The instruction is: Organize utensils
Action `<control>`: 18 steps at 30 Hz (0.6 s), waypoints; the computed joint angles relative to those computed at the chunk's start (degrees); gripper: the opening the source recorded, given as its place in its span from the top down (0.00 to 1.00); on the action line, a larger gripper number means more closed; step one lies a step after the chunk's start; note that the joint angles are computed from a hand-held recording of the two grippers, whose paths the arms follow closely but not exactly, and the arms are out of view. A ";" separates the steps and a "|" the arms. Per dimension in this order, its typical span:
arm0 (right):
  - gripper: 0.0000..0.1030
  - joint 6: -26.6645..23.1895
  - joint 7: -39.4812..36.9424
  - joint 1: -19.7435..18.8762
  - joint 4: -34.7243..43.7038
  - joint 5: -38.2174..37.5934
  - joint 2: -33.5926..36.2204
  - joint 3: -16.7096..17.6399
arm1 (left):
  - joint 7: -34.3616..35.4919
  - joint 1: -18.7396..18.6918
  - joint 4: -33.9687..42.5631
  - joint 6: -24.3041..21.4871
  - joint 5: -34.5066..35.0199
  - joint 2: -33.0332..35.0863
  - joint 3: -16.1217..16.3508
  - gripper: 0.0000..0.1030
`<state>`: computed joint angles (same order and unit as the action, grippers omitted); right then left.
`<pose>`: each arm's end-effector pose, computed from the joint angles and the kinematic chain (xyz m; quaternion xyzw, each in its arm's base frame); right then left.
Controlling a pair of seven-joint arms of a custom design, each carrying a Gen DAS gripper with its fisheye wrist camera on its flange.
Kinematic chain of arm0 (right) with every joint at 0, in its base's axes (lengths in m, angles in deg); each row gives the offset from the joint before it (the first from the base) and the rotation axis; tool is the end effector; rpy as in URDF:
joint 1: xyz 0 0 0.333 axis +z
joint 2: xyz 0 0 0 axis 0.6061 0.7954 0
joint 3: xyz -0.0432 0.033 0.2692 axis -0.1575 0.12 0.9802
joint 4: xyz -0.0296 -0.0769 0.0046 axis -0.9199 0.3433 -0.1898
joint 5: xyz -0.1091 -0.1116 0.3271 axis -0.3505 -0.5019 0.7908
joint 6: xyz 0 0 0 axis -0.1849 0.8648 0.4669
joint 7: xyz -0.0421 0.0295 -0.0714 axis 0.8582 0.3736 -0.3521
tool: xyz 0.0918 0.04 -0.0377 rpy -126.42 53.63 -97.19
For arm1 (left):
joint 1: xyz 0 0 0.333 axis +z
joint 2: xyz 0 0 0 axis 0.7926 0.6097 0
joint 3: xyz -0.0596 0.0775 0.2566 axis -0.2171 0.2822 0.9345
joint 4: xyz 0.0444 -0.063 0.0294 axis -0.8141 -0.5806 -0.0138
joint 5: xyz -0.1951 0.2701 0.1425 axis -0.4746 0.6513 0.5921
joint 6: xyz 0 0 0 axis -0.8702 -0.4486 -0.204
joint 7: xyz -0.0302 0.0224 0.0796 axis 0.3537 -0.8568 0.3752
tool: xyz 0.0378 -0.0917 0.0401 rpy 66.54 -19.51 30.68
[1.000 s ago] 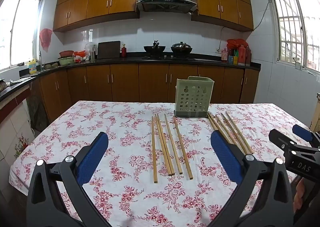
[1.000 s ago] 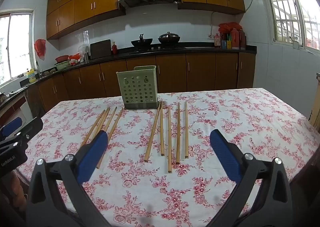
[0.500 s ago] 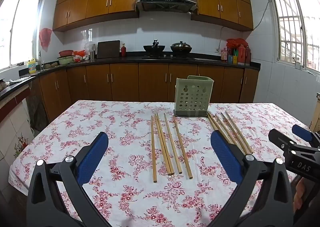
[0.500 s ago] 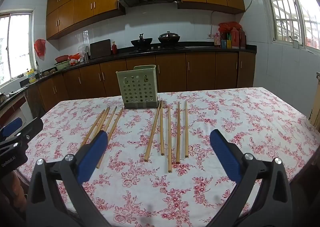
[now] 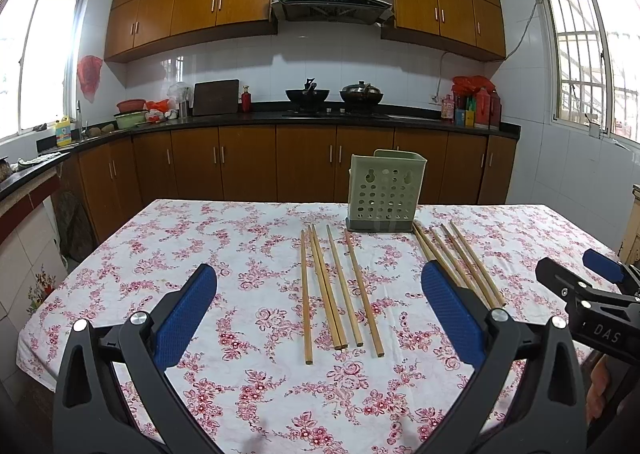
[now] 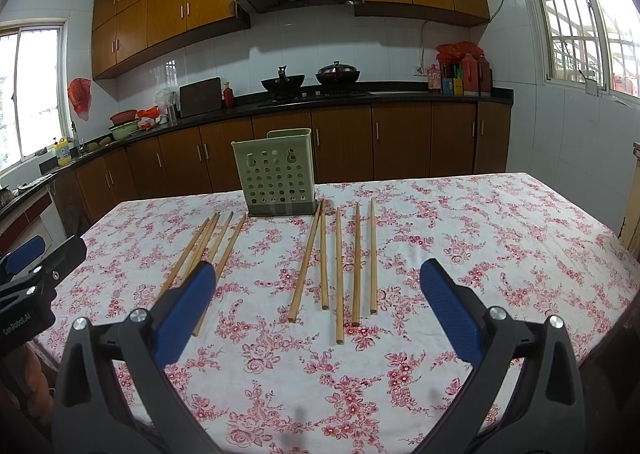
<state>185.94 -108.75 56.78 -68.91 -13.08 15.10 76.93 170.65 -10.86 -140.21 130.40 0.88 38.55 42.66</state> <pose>0.5352 0.2398 0.4944 -0.4841 0.6816 -0.4162 0.3575 0.5603 -0.2654 0.5124 -0.4880 0.6591 -0.4633 0.3359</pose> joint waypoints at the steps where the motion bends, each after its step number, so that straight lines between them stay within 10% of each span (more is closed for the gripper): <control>1: 0.04 -0.06 0.05 0.05 -0.06 -0.02 -0.05 0.03 | 0.01 0.00 0.00 0.00 -0.02 0.00 0.00 0.02; 18: 0.04 0.42 -0.17 -0.13 0.14 0.31 0.18 -0.23 | -0.52 -0.09 -0.02 -0.16 0.51 -0.02 0.19 0.02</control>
<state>186.36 -108.92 56.64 -68.77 -12.78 15.29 76.70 170.13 -10.95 -140.22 130.24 1.39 38.53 42.85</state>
